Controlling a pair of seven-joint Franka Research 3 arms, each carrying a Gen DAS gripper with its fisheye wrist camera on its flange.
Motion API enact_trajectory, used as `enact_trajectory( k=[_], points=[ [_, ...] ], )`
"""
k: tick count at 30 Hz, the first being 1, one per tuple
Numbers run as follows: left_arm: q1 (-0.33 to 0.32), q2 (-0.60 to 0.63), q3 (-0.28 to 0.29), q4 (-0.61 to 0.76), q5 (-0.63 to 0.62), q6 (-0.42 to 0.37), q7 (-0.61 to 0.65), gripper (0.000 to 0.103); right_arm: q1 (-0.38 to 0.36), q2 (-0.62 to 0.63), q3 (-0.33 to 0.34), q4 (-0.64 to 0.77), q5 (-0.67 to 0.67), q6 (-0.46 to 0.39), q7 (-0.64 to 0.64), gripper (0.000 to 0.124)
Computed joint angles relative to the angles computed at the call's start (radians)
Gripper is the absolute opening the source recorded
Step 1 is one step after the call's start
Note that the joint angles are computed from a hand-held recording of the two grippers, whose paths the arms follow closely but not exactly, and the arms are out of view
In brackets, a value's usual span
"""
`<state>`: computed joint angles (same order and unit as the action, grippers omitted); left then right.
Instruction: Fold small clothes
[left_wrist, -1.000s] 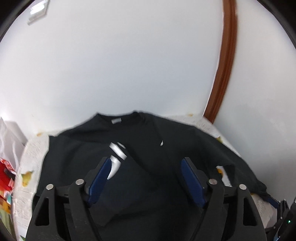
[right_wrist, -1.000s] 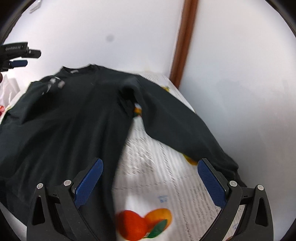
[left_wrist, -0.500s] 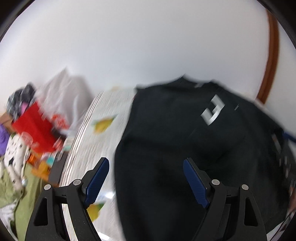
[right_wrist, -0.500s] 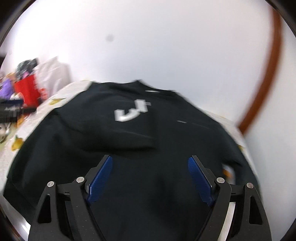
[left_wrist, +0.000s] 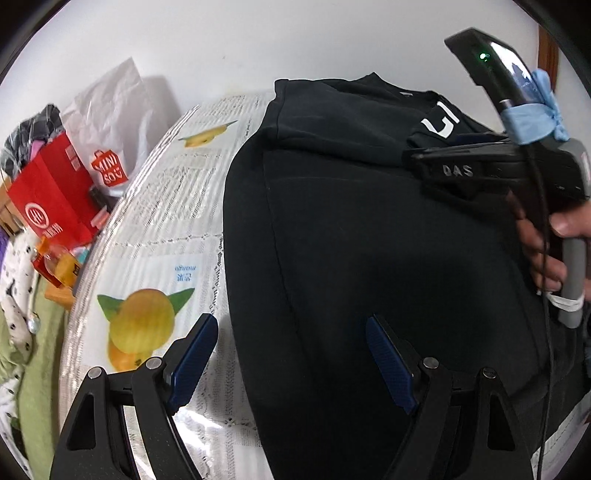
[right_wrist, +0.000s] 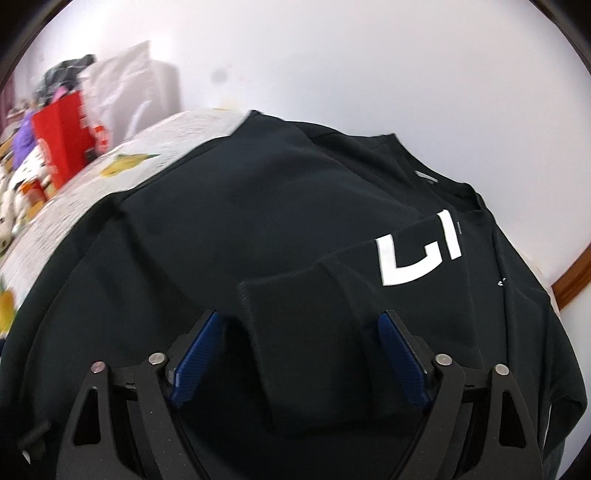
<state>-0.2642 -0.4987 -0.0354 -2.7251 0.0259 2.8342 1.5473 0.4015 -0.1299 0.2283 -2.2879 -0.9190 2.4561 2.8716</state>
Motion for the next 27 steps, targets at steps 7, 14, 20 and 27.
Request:
enact_trajectory(
  k=[7,14,20,27],
  points=[
    [-0.008,0.011,0.019,-0.013,-0.041,0.03,0.011,0.089,-0.072,-0.175,-0.034,-0.147,0.077,0.17,-0.057,0.01],
    [0.001,-0.004,0.017,-0.023,-0.033,0.021,-0.001,0.089,-0.249,-0.515,-0.053,-0.351,0.102,0.096,-0.054,0.008],
    [0.01,-0.014,0.013,-0.025,-0.025,0.005,-0.014,0.089,-0.389,-0.661,-0.039,-0.46,0.166,-0.022,-0.097,0.017],
    [0.039,-0.046,-0.01,-0.027,0.008,-0.042,-0.038,0.089,-0.458,-0.591,0.041,-0.523,0.198,0.161,-0.15,0.046]
  ],
)
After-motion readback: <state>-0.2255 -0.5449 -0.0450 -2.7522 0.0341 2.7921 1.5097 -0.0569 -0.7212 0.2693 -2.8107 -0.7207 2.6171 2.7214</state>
